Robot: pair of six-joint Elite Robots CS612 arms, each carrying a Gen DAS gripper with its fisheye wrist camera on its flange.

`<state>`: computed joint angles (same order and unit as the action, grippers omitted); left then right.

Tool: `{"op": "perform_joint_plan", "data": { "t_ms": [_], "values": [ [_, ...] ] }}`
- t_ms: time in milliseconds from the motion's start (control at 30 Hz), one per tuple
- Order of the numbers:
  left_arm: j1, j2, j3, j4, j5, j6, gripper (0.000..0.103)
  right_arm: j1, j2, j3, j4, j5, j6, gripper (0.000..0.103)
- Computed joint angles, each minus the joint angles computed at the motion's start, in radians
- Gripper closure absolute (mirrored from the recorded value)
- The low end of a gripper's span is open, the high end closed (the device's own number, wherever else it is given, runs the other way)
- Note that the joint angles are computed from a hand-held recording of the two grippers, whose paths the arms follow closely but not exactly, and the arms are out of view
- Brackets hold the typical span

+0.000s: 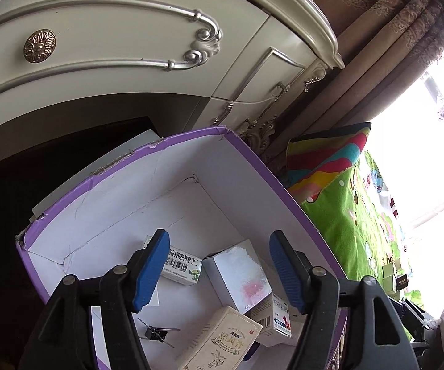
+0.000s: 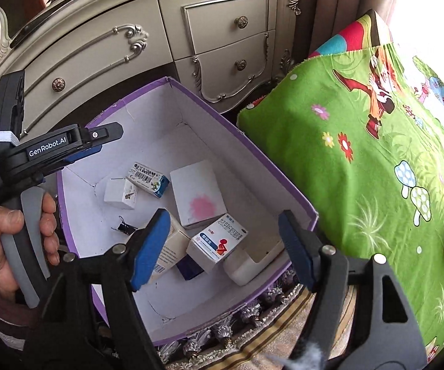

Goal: Organize rigid objects
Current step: 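Move both open tools back over the remaining boxes on the bed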

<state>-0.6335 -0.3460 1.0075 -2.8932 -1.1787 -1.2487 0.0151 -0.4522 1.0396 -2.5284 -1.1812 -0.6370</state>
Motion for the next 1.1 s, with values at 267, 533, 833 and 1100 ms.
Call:
{"op": "perform_joint_plan", "data": {
  "t_ms": [267, 533, 833, 1100],
  "values": [
    [-0.012, 0.036, -0.098, 0.038, -0.002, 0.071, 0.021, -0.037, 0.001, 0.007, -0.112, -0.004, 0.042, 0.013],
    [-0.025, 0.093, -0.237, 0.113, -0.055, 0.161, 0.021, -0.076, 0.007, 0.011, -0.231, -0.036, 0.084, 0.009],
    [-0.039, 0.154, -0.384, 0.190, -0.092, 0.246, 0.021, -0.136, 0.012, -0.002, -0.256, -0.014, 0.107, 0.007],
    [-0.047, 0.226, -0.542, 0.279, -0.129, 0.292, 0.021, -0.199, 0.021, -0.013, -0.241, -0.009, 0.084, 0.007]
  ]
}}
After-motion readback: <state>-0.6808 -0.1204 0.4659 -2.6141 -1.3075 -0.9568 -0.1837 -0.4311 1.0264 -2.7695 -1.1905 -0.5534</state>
